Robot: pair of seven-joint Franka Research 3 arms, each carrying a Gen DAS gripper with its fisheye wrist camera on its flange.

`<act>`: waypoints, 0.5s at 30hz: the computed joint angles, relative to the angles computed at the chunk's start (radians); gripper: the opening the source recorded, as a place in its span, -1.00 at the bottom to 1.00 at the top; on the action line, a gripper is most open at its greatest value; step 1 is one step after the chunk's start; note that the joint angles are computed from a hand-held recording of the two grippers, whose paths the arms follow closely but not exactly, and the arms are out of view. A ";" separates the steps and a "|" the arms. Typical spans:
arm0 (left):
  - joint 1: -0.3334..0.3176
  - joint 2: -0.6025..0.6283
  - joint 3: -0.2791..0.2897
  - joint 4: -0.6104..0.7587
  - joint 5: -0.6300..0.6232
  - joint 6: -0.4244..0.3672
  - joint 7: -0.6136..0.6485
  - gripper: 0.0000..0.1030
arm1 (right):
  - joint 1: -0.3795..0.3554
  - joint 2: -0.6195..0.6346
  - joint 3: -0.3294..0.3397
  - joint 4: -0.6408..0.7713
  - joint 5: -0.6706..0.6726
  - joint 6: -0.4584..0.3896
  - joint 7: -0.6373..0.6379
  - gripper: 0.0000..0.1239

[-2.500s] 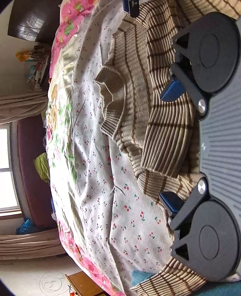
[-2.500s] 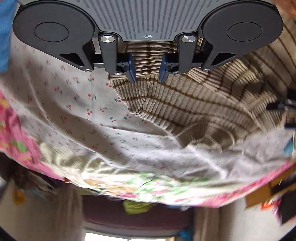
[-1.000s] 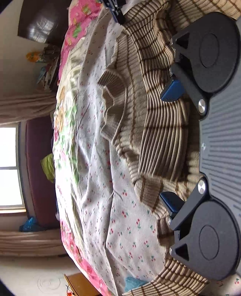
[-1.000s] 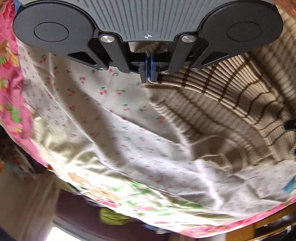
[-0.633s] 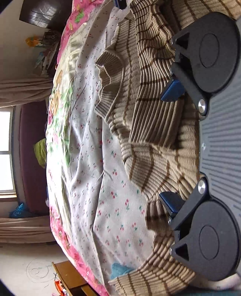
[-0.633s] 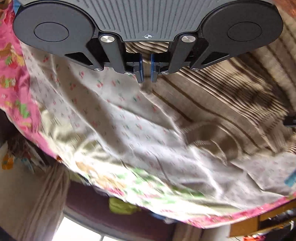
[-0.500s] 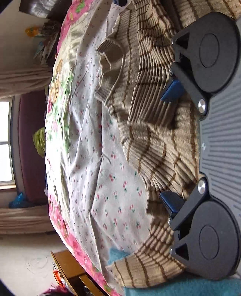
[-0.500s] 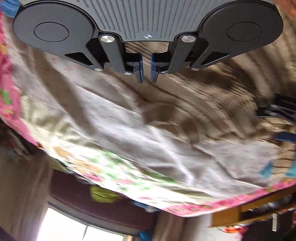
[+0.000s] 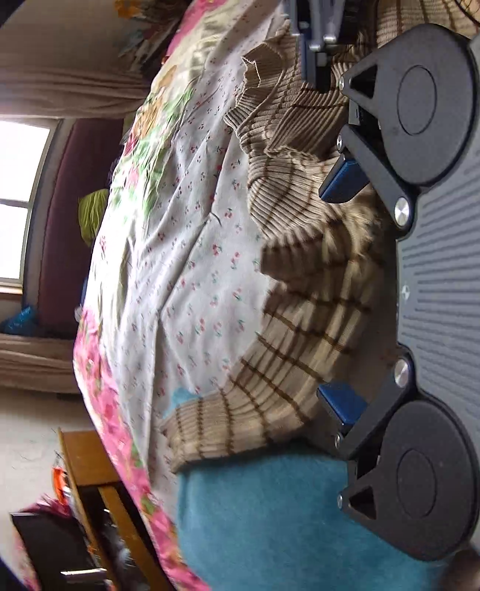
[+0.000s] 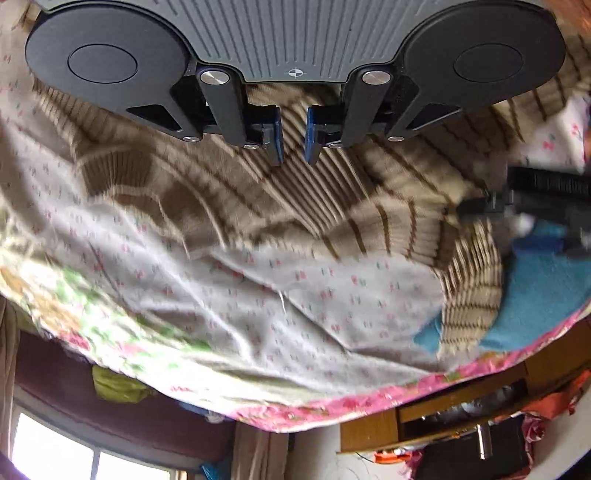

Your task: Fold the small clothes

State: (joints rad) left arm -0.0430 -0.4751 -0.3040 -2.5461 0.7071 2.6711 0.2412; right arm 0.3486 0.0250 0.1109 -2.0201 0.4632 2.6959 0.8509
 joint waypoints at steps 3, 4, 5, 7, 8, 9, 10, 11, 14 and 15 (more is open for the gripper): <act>-0.017 -0.017 0.017 -0.026 -0.038 0.008 0.006 1.00 | 0.024 0.042 0.022 0.092 0.001 -0.051 0.026 -0.75; -0.015 -0.021 0.017 -0.031 -0.042 0.012 0.004 1.00 | 0.033 0.061 0.030 0.129 0.000 -0.073 0.035 -0.75; -0.008 -0.029 0.012 -0.037 -0.039 0.017 -0.007 1.00 | 0.044 0.081 0.038 0.165 -0.008 -0.093 0.045 -0.75; 0.013 -0.056 -0.004 -0.053 -0.023 0.017 -0.039 1.00 | 0.066 0.127 0.055 0.254 -0.024 -0.153 0.055 -0.75; 0.019 -0.064 -0.009 -0.059 -0.017 0.017 -0.049 1.00 | 0.078 0.155 0.064 0.304 -0.030 -0.186 0.054 -0.75; 0.025 -0.071 -0.011 -0.065 -0.013 0.018 -0.058 1.00 | 0.090 0.182 0.072 0.351 -0.039 -0.212 0.055 -0.69; 0.028 -0.077 -0.011 -0.071 -0.012 0.018 -0.065 1.00 | 0.106 0.216 0.079 0.405 -0.053 -0.237 0.060 -0.62; 0.031 -0.084 -0.010 -0.076 -0.013 0.017 -0.072 1.00 | 0.122 0.252 0.085 0.461 -0.067 -0.264 0.068 -0.60; 0.055 -0.112 -0.018 -0.093 0.001 0.015 -0.107 1.00 | 0.185 0.389 0.084 0.664 -0.139 -0.349 0.137 -0.59; 0.065 -0.119 -0.023 -0.097 0.009 0.008 -0.118 1.00 | 0.207 0.442 0.081 0.743 -0.162 -0.384 0.164 -0.59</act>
State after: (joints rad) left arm 0.0219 -0.5943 -0.3274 -2.6428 0.7162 2.6793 0.1230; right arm 0.5551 0.4666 0.1920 -1.2771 0.3015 2.3118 1.0152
